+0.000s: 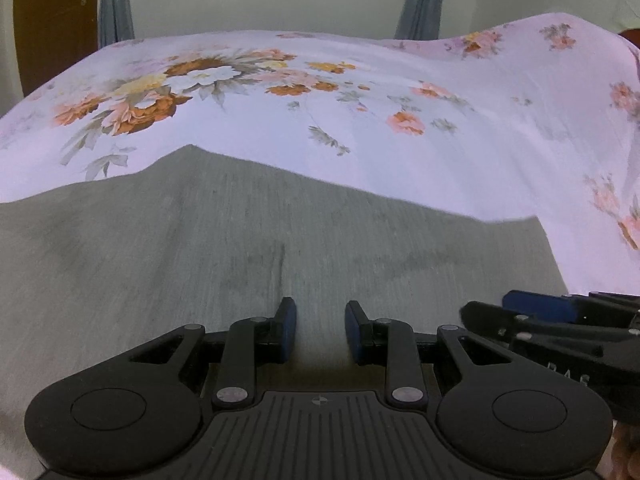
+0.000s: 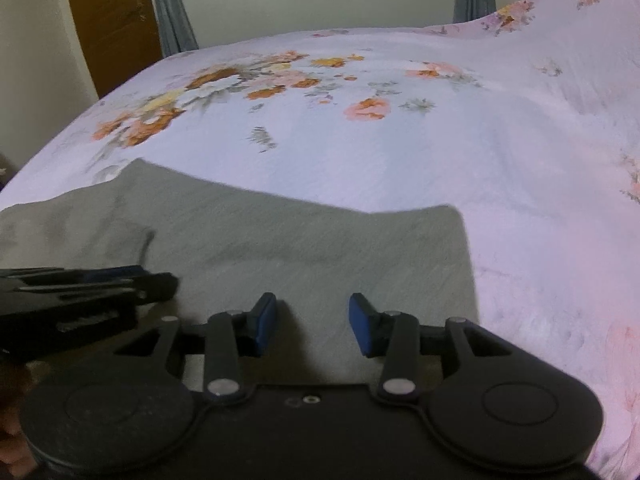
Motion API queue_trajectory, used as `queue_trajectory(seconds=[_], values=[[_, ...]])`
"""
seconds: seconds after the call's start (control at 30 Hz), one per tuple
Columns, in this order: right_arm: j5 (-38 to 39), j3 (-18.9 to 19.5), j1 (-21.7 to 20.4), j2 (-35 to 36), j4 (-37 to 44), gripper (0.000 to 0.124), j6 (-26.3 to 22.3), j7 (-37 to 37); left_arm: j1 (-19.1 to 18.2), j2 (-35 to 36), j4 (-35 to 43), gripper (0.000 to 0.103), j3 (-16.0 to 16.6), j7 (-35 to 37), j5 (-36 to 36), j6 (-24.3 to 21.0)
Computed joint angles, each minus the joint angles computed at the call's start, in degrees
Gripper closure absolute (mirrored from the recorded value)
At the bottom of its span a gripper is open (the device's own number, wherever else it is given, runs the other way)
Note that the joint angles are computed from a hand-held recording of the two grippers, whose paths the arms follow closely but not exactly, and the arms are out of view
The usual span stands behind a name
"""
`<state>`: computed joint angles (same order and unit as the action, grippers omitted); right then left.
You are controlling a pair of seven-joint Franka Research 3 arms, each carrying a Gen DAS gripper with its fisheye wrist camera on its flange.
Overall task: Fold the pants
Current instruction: 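Release the fold with the left gripper and smooth the sweatpants flat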
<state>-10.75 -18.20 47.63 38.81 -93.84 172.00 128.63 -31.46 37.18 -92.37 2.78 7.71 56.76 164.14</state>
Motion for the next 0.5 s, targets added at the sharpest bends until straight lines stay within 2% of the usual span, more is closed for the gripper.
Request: queue_trajectory(seconds=[0.17,0.3,0.5], values=[[-1.26,-2.46,4.05,-1.80,-4.19,0.082,1.53,0.78,-1.32,-3.76,-5.88,0.075,1.17,-4.85,3.68,2.14],[-0.95,-0.06,3.03,-3.69,-5.24,0.082,0.98,-0.48,-1.31,-5.87,-8.70,0.075,0.67,-8.27,6.94,2.35],[-2.31,-0.88,4.67,-4.14,-5.54,0.081,-0.68,1.62,-0.02,-8.14,-11.50,0.075,-1.19,-11.58,10.36,2.10]])
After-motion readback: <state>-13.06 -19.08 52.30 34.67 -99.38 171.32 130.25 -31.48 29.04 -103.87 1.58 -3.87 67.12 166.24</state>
